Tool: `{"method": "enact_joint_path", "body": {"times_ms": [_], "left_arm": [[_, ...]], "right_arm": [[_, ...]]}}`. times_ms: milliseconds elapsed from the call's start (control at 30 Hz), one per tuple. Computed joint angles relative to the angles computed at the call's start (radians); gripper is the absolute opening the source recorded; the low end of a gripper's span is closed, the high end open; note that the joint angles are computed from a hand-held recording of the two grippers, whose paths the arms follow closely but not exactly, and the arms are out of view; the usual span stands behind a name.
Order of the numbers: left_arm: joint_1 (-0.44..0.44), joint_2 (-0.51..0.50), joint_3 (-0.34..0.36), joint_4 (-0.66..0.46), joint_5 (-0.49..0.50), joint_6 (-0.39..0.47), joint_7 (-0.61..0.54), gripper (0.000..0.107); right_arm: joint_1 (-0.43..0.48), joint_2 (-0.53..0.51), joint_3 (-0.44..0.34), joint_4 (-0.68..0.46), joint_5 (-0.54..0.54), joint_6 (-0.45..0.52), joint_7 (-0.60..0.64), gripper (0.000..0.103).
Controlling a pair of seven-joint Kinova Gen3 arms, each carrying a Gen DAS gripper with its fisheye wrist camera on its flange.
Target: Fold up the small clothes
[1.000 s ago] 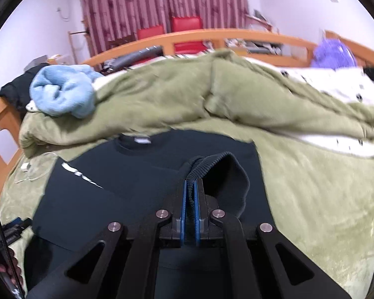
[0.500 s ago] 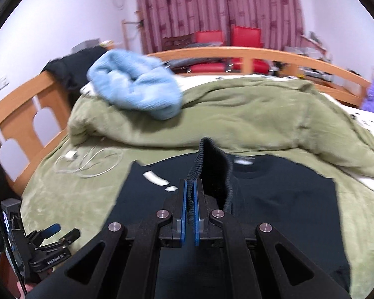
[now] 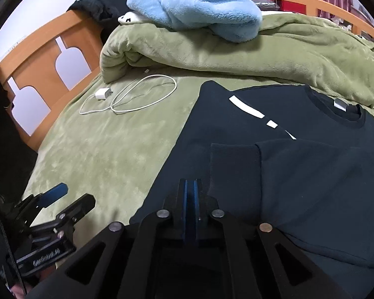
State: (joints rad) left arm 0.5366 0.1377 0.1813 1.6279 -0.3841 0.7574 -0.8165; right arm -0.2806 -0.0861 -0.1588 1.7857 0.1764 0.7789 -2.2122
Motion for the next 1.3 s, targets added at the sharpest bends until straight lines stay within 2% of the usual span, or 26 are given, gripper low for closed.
{"method": "enact_joint_path", "body": {"times_ms": [33,100,200,300,433,567,667,833,900,1033,1100,1200,1233,1300], "left_arm": [[0.001,0.0,0.003,-0.001,0.002,-0.002,-0.006,0.076],[0.009,-0.002,0.006,-0.001,-0.008,-0.007,-0.006,0.076],[0.027,-0.004,0.014,0.0,-0.023,-0.024,0.003,0.076],[0.049,0.007,0.022,-0.016,-0.032,-0.03,0.013,0.076],[0.093,0.026,0.028,-0.046,-0.053,-0.039,0.021,0.075],[0.178,0.054,0.028,-0.083,-0.152,-0.019,0.065,0.075],[0.223,0.082,0.028,-0.117,-0.177,0.012,0.064,0.074],[0.264,0.136,0.021,-0.175,-0.147,0.045,0.028,0.073],[0.29,0.164,0.009,-0.204,-0.155,0.061,0.026,0.073],[0.322,0.216,-0.007,-0.261,-0.146,0.09,-0.01,0.067],[0.341,0.246,-0.019,-0.289,-0.143,0.105,-0.024,0.064],[0.372,0.286,-0.046,-0.326,-0.149,0.126,-0.022,0.061],[0.385,0.298,-0.059,-0.333,-0.158,0.13,-0.011,0.059],[0.402,0.308,-0.079,-0.335,-0.176,0.13,0.003,0.047]], "right_arm": [[0.004,-0.02,0.0,0.016,0.011,-0.009,-0.013,0.019],[0.027,-0.083,0.004,0.06,0.023,-0.027,-0.027,0.035],[0.092,-0.186,0.0,0.109,0.07,0.009,-0.044,0.037],[0.165,-0.283,0.017,0.15,0.097,0.089,-0.004,0.042],[0.285,-0.392,0.046,0.21,0.155,0.178,0.053,0.043],[0.36,-0.477,0.164,0.282,0.166,0.186,0.156,0.045],[0.388,-0.494,0.256,0.313,0.14,0.167,0.232,0.045],[0.423,-0.482,0.387,0.357,0.083,0.109,0.342,0.045],[0.432,-0.483,0.414,0.362,0.058,0.094,0.386,0.045],[0.476,-0.485,0.416,0.367,0.036,0.067,0.455,0.048],[0.484,-0.486,0.448,0.372,0.009,0.049,0.494,0.053],[0.492,-0.462,0.488,0.375,-0.034,0.036,0.542,0.053],[0.495,-0.448,0.498,0.375,-0.046,0.031,0.557,0.053],[0.511,-0.431,0.498,0.379,-0.065,0.019,0.576,0.053]]}}
